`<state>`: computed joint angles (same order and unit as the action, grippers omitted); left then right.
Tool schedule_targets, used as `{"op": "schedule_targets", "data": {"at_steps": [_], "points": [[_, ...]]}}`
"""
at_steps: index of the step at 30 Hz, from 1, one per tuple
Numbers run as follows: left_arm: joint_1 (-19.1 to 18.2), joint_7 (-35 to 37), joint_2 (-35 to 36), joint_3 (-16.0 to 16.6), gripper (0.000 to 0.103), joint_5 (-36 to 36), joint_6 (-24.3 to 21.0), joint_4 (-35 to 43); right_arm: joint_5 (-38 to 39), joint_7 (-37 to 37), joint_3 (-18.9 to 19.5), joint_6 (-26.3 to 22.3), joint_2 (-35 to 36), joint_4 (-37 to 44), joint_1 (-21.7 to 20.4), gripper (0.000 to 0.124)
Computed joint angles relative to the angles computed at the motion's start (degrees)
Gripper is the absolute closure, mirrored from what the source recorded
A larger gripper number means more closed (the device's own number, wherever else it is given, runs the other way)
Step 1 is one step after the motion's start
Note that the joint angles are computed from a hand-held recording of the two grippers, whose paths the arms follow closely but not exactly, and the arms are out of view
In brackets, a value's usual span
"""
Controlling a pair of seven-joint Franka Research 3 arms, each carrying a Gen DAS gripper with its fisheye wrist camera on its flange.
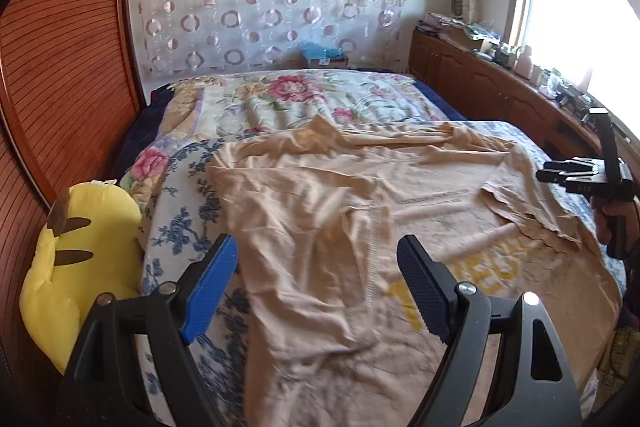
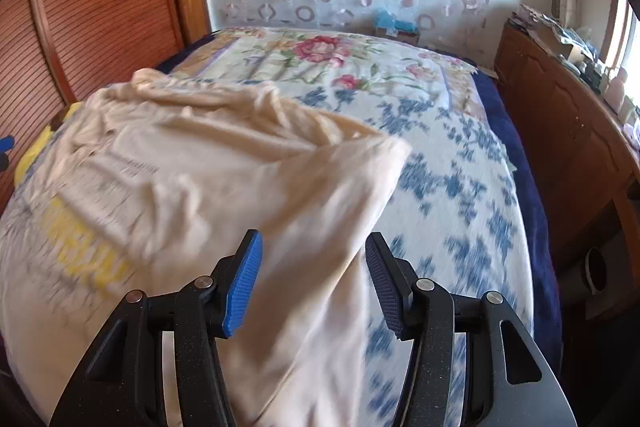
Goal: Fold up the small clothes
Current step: 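Grasp the hem edge of the folded shirt with the left gripper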
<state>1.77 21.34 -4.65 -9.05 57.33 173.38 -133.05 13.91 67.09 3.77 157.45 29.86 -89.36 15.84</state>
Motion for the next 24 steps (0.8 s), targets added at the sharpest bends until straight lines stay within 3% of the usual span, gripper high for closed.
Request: {"op": "schedule_targets", "data": {"at_steps": [6, 8, 17, 24], "points": [[-0.35, 8.33, 4.67, 2.22, 0.021, -7.10, -2.51, 3.68, -2.07, 3.97, -2.36, -7.94, 9.30, 14.68, 0.21, 0.069], [-0.47, 10.40, 6.25, 2.96, 0.021, -8.62, -3.34, 5.15, -1.80, 3.60, -1.55, -9.69, 10.97, 17.25, -0.67, 0.069], [0.42, 26.41, 13.13, 4.49, 0.021, -24.06, -5.20, 10.61, -1.45, 1.45, -0.82, -7.72, 12.03, 17.95, -1.00, 0.065], [2.39, 37.42, 18.60, 3.01, 0.021, -36.23, -5.57, 15.86, -1.97, 1.88, -1.17, -7.84, 12.39, 18.40, -0.44, 0.063]]}}
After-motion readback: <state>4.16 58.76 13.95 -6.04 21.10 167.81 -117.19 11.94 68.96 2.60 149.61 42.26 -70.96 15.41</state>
